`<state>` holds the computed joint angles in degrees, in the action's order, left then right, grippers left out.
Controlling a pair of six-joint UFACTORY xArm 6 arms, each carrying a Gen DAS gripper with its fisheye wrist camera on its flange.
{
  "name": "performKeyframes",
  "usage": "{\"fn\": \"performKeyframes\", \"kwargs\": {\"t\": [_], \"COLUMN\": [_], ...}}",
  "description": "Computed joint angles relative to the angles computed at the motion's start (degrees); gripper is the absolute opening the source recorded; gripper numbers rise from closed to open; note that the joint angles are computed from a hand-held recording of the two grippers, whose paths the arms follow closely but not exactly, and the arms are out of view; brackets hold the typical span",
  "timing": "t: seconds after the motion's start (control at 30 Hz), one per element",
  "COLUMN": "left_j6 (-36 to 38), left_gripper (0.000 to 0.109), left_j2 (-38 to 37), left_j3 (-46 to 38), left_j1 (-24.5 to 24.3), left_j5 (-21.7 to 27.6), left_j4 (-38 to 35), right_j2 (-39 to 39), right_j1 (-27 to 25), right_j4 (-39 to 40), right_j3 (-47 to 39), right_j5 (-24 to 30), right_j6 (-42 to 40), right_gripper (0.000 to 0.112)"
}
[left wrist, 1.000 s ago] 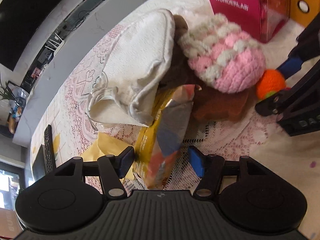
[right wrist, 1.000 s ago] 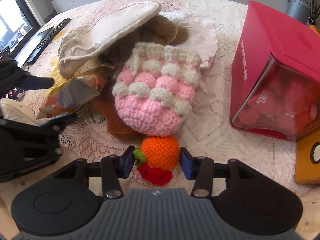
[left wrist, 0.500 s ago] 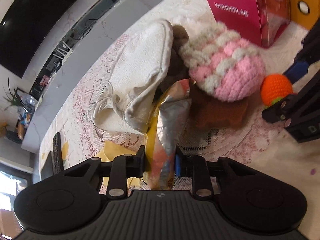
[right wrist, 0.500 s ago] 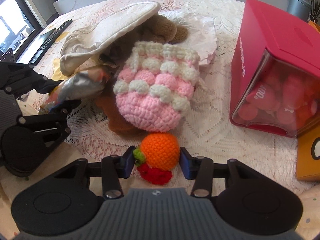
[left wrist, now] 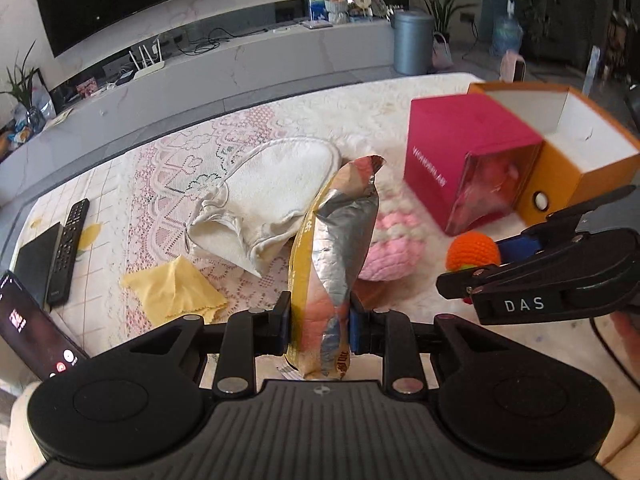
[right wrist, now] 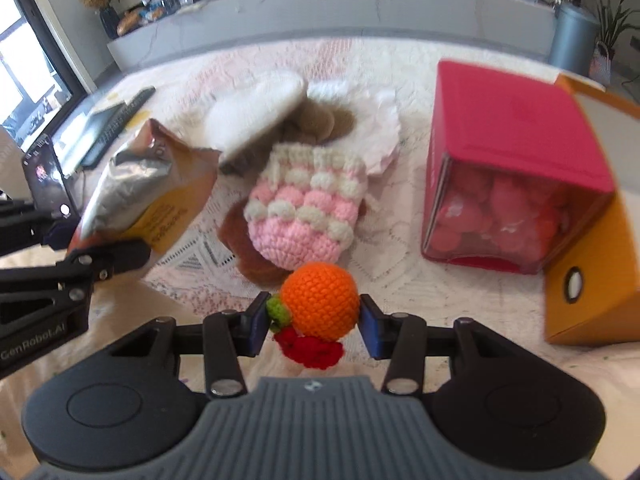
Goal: Organize soft objects
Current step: 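Carry the snack bag with the left tool while the right tool carries the orange fruit into the open box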
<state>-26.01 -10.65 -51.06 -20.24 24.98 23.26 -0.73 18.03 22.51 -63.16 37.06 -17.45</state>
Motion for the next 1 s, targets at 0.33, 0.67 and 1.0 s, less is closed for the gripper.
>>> {"fn": "performKeyframes", "kwargs": {"t": [0.33,0.67,1.0], "left_j6": [-0.60,24.72,29.24], "left_gripper": [0.030,0.030,0.030], "left_j2": [-3.53,7.96,35.52], "left_j3": [0.60,-14.42,-51.96], "left_j1": [-4.13,-9.37,-9.71], "left_j5": [-3.82,-3.84,13.56], "left_j4": [-5.93,-35.72,-49.28], "right_j2": [-8.61,-10.05,4.01], "right_j1": [-5.16,-15.18,-24.50], "right_j4": [0.32,-0.42,-1.91], "right_j3": [4.42,0.05,-18.46], "right_j5": [-2.18,-0.02,10.69], "right_j6": [-2.33,-7.01,-16.09], "right_gripper": [0.046,0.046,0.046]}}
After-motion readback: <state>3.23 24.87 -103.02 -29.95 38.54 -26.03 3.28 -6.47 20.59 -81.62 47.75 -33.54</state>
